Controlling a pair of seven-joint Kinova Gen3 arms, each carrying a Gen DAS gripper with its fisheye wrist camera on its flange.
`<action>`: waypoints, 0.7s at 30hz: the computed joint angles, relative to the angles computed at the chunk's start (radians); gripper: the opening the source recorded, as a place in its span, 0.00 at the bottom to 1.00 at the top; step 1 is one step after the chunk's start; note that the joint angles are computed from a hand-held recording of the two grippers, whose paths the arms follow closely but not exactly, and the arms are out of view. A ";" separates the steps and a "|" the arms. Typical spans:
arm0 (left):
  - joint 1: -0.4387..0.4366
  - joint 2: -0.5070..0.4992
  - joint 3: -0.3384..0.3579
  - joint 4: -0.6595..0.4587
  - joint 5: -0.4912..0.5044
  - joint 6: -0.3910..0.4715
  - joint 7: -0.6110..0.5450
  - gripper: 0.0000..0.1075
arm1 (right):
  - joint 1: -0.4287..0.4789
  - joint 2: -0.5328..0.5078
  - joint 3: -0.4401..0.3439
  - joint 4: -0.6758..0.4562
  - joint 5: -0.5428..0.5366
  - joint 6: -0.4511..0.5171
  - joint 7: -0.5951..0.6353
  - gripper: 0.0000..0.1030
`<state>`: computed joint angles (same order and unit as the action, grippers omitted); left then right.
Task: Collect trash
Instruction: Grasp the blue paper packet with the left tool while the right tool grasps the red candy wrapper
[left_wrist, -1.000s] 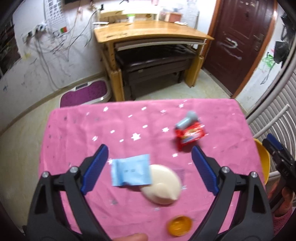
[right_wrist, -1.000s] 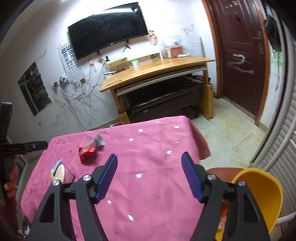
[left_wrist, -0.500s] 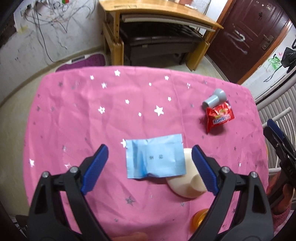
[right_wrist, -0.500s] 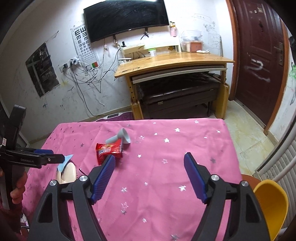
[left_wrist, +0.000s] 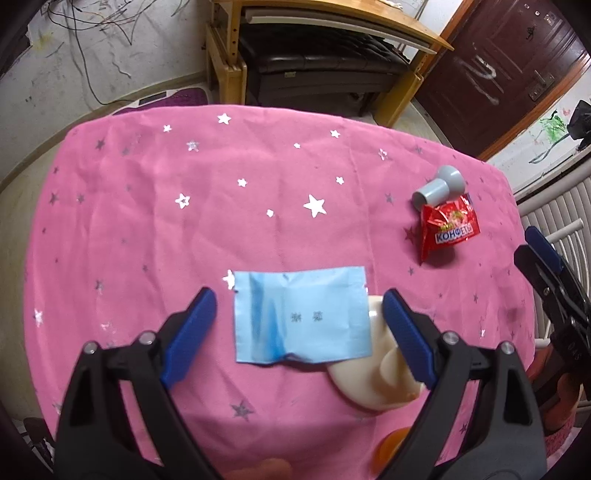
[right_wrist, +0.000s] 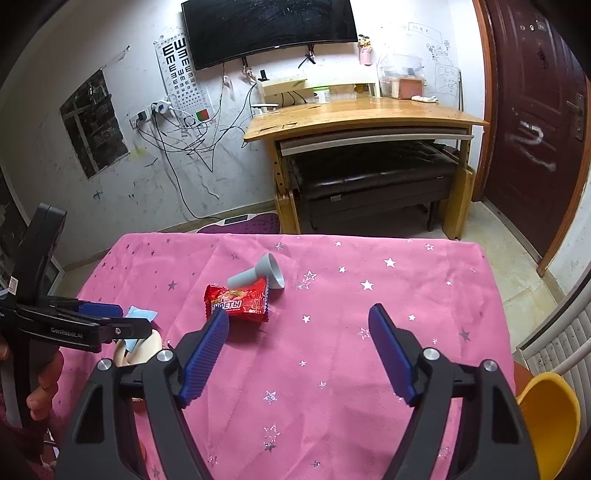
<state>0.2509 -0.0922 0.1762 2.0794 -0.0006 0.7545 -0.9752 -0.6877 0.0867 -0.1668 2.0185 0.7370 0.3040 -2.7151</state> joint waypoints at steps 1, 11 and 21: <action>0.001 0.003 0.008 -0.002 -0.014 0.000 0.019 0.81 | 0.000 0.001 -0.001 -0.002 -0.003 0.001 0.003 0.71; 0.020 0.005 0.029 -0.013 -0.061 -0.004 0.081 0.57 | -0.016 0.022 0.005 -0.033 -0.037 0.006 0.057 0.73; -0.010 -0.020 0.006 0.016 -0.094 -0.014 0.086 0.50 | -0.015 0.075 -0.008 -0.099 -0.173 0.031 0.233 0.74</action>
